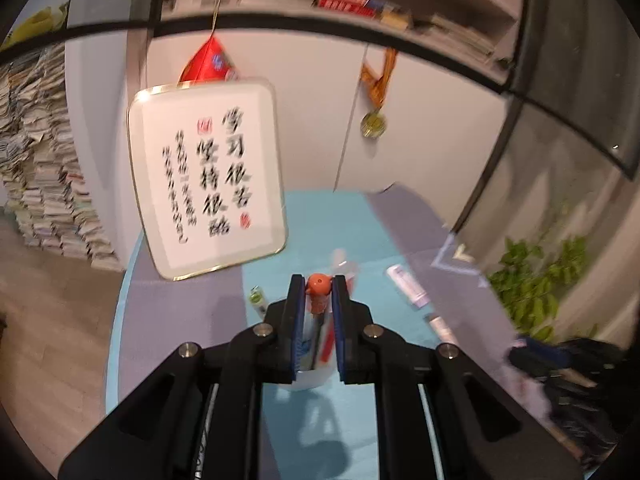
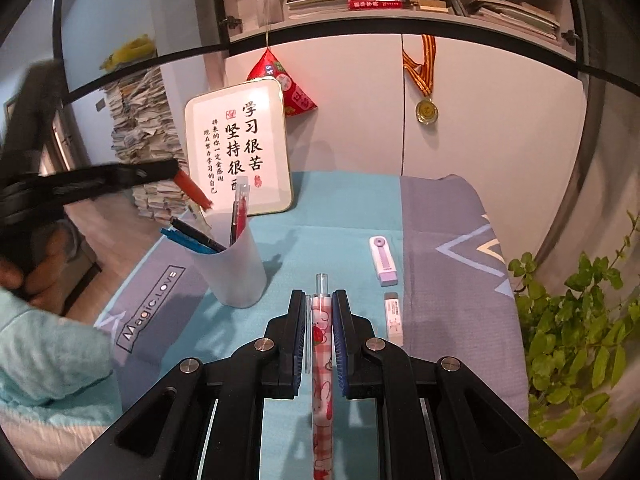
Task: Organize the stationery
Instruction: 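Carry the orange cap over the cup and release it with the left gripper, then lower the pink patterned pen into the cup and open the right gripper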
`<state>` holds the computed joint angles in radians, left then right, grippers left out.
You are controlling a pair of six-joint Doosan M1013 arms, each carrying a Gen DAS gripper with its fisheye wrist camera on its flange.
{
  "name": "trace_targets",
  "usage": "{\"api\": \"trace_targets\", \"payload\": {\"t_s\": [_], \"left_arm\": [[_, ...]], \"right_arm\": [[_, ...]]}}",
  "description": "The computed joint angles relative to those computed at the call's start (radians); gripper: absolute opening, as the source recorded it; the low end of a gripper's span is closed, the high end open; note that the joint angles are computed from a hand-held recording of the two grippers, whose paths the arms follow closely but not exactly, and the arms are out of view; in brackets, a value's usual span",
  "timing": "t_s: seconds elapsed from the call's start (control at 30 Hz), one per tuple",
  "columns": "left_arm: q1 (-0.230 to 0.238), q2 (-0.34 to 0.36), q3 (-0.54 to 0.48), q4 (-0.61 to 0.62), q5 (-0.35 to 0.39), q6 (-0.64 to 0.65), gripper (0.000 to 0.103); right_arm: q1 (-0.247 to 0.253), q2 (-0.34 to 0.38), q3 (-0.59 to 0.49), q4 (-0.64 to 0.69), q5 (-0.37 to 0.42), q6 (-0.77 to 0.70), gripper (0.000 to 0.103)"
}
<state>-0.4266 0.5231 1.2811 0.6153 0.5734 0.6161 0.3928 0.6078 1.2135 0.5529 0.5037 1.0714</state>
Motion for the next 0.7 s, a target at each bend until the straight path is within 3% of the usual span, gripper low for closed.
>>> {"api": "trace_targets", "payload": {"t_s": [0.23, 0.4, 0.5, 0.7], "left_arm": [[0.013, 0.044, -0.042, -0.080, 0.066, 0.061, 0.011], [0.011, 0.030, -0.017, -0.066, 0.036, 0.046, 0.013], [0.004, 0.007, 0.015, 0.000, 0.015, -0.019, 0.024], [-0.006, -0.068, 0.137, 0.154, -0.069, -0.183, 0.028]], "right_arm": [[0.002, 0.003, -0.007, -0.007, -0.006, 0.016, 0.014], [0.004, 0.000, -0.009, 0.040, -0.028, -0.024, 0.014], [0.006, -0.001, -0.020, 0.099, -0.047, -0.066, 0.014], [0.024, 0.022, -0.073, 0.173, -0.055, -0.112, 0.014]]}}
